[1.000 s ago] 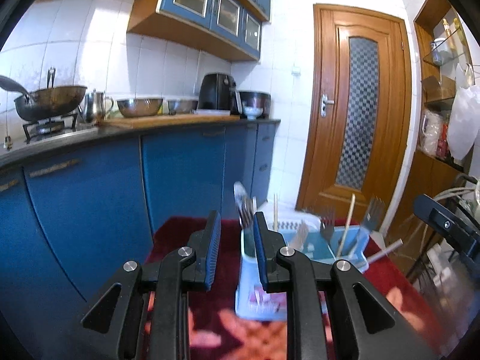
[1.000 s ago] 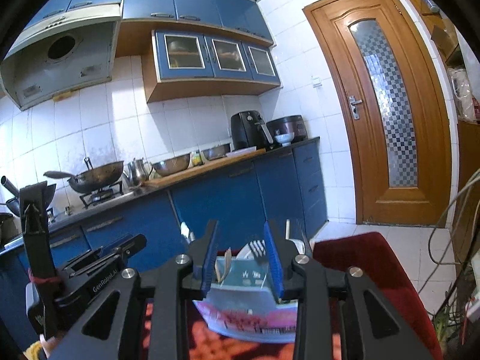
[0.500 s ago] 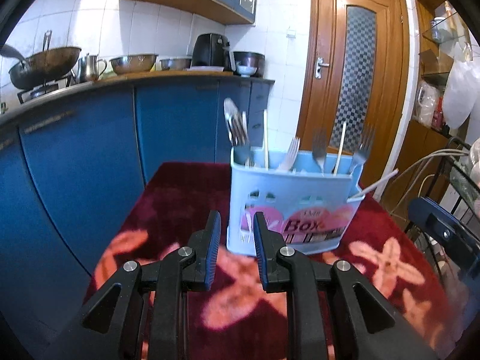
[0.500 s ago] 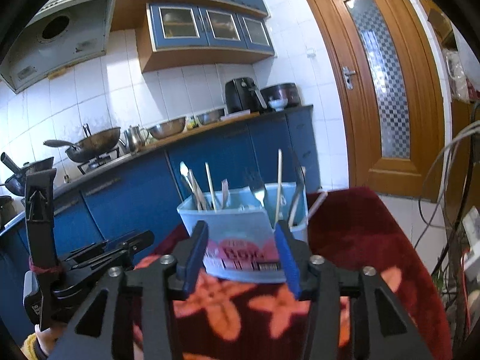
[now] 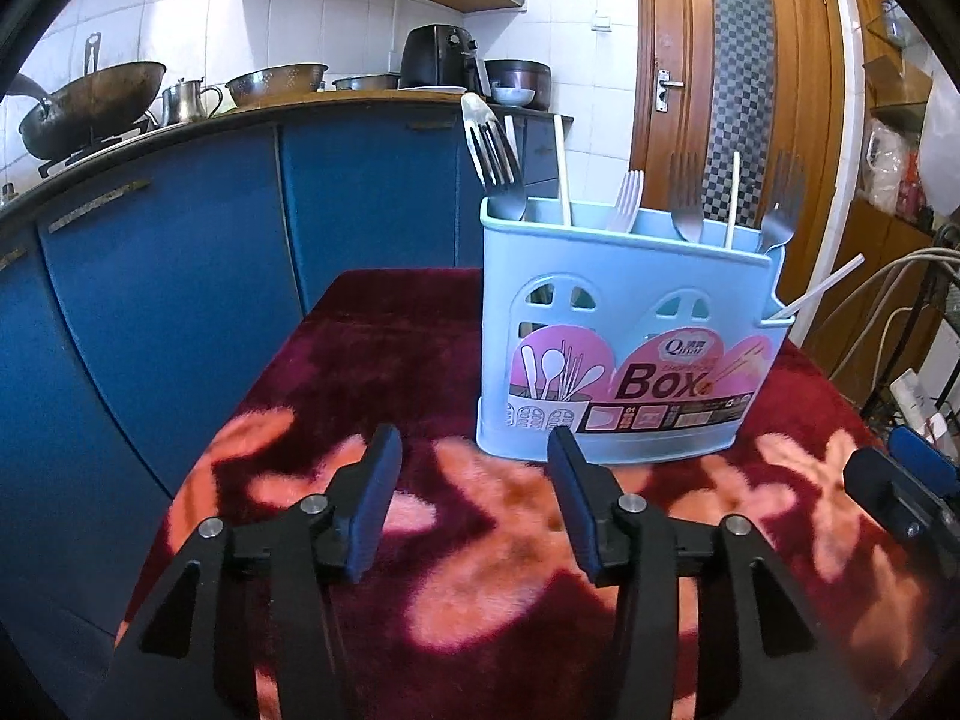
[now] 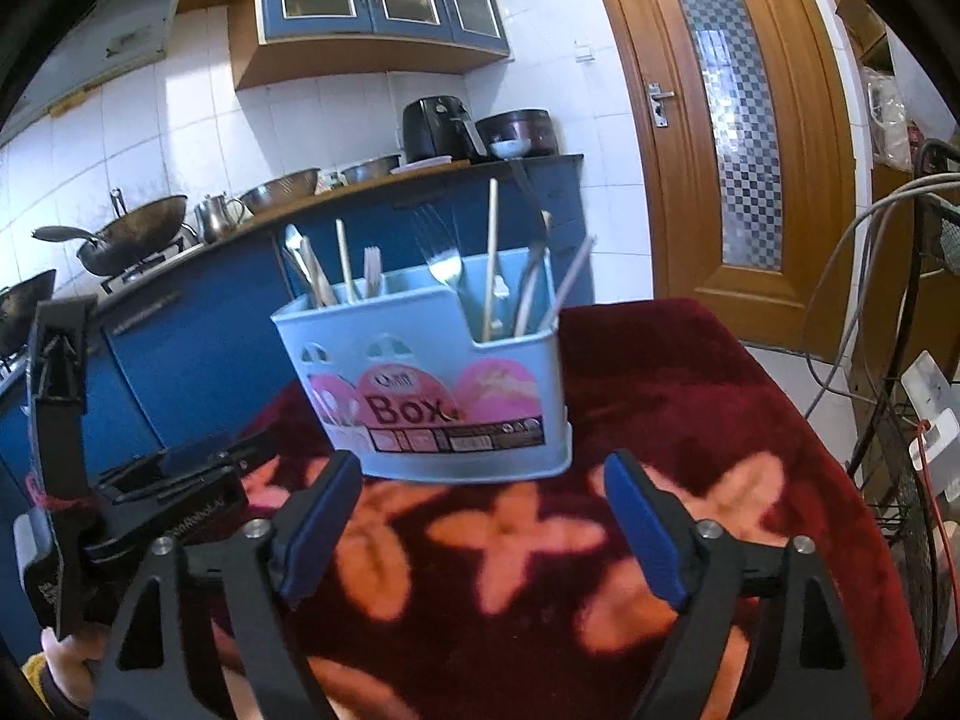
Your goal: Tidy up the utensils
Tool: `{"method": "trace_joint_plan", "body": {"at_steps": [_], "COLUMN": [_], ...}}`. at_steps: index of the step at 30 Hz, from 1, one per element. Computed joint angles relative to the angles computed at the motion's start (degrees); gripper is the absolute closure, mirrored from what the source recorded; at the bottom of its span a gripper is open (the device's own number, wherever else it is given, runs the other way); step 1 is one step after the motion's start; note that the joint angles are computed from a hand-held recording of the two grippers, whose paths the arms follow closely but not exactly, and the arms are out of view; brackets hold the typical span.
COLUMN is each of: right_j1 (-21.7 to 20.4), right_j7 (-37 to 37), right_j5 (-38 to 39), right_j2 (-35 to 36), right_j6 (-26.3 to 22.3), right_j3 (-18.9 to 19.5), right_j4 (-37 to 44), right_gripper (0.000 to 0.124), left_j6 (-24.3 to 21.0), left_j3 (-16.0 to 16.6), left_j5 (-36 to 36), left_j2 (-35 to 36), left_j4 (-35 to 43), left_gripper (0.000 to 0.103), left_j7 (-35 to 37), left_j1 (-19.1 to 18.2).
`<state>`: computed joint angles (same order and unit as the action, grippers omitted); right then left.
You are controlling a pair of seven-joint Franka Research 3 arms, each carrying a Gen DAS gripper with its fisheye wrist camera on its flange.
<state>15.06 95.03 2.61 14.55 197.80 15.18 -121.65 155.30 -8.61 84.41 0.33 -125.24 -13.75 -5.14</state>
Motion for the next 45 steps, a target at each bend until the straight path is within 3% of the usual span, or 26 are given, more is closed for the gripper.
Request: {"method": "trace_joint_plan", "body": {"at_steps": [2,5,21,45], "right_j1": [3.1,4.1,-1.2,-1.2], "right_j7": [-2.1,-3.5,-2.7,-2.7], "right_j5": [2.6,4.5,4.8,5.0], "right_j2": [0.4,1.0,2.5,2.6], "right_j6": [0.0,-0.6,-2.9,-2.8], "right_j3": [-2.8,-3.6,1.1,1.0], "right_j4": [0.3,0.9,2.3,2.2], "right_gripper": [0.031,0.028,0.027,0.027], "left_j6": [-0.6,-0.3,0.7,0.5], "left_j3": [-0.1,0.2,1.0,1.0], "left_j5": [-0.4,-1.2,-1.8,-0.5], "left_j2": [0.7,1.5,2.9,2.7], "left_j4": [0.4,0.8,1.5,1.4], "left_gripper": [0.049,0.049,0.049,0.049], "left_j7": [0.9,1.9,2.7,1.4], "left_j1": [-0.2,-0.3,-0.6,-0.6]}}
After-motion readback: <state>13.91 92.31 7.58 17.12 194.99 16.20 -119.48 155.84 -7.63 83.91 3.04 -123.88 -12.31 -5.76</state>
